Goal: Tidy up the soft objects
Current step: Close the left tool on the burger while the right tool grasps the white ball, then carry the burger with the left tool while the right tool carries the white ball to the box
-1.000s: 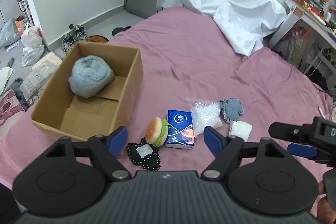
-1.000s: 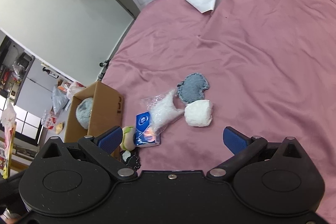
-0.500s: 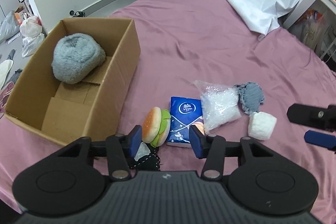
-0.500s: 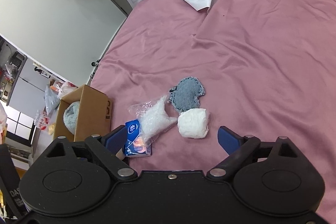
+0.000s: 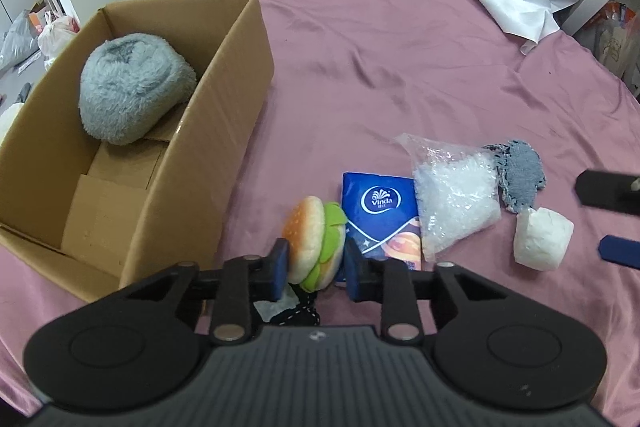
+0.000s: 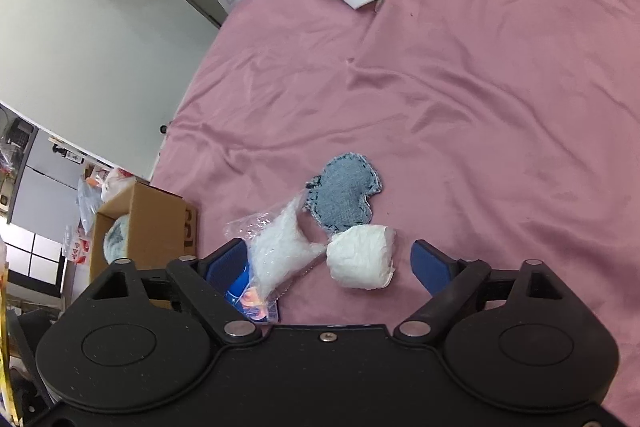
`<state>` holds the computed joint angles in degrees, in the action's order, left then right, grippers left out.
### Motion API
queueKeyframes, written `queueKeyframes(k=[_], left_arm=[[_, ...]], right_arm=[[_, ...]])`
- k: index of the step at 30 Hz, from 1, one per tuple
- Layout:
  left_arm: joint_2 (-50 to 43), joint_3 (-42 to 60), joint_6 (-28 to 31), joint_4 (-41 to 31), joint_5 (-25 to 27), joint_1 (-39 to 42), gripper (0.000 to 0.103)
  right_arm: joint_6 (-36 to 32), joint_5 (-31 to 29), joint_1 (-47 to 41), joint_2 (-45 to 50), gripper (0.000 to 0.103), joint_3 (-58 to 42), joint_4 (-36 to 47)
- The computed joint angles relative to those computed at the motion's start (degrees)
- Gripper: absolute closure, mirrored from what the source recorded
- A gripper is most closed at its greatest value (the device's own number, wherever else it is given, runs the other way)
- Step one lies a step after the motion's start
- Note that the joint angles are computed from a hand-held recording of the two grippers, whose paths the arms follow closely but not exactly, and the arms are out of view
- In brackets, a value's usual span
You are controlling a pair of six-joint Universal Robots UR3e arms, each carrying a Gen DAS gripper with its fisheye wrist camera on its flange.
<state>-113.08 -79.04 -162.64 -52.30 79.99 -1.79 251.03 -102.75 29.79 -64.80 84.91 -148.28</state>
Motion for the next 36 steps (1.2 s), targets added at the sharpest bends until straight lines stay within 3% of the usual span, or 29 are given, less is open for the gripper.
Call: queueKeyframes(k=[8,10,12,14,36], left_arm=[[0.2,2.2,0.5,-2.9,-3.0,1.6,0.081],[0.8,2.6,0.6,-4.1,-4.2,2.2,0.081],[1.5,2.7,0.8,-4.8,-5.2,2.6,0.081],[2.4,2.7,1.0,-5.2,-6.1,3.1,0.081],[12.3,-1.5,2.7,-6.2,-10.4,6.8,0.081]], right_arm=[[-3.4,1.1,0.2,7.2,0.022,-10.7,9.1],[-3.7,1.4,0.0,8.0,0.03,-11.4,10.0],[-3.4,1.2,0.0,8.8,0.049,-12.5,11.5],[-2.7,0.8,0.0,9.2,0.06,-13.3,13.5],[-4.9,-7.5,4.7,4.6,0.061,-14.4,11.6]])
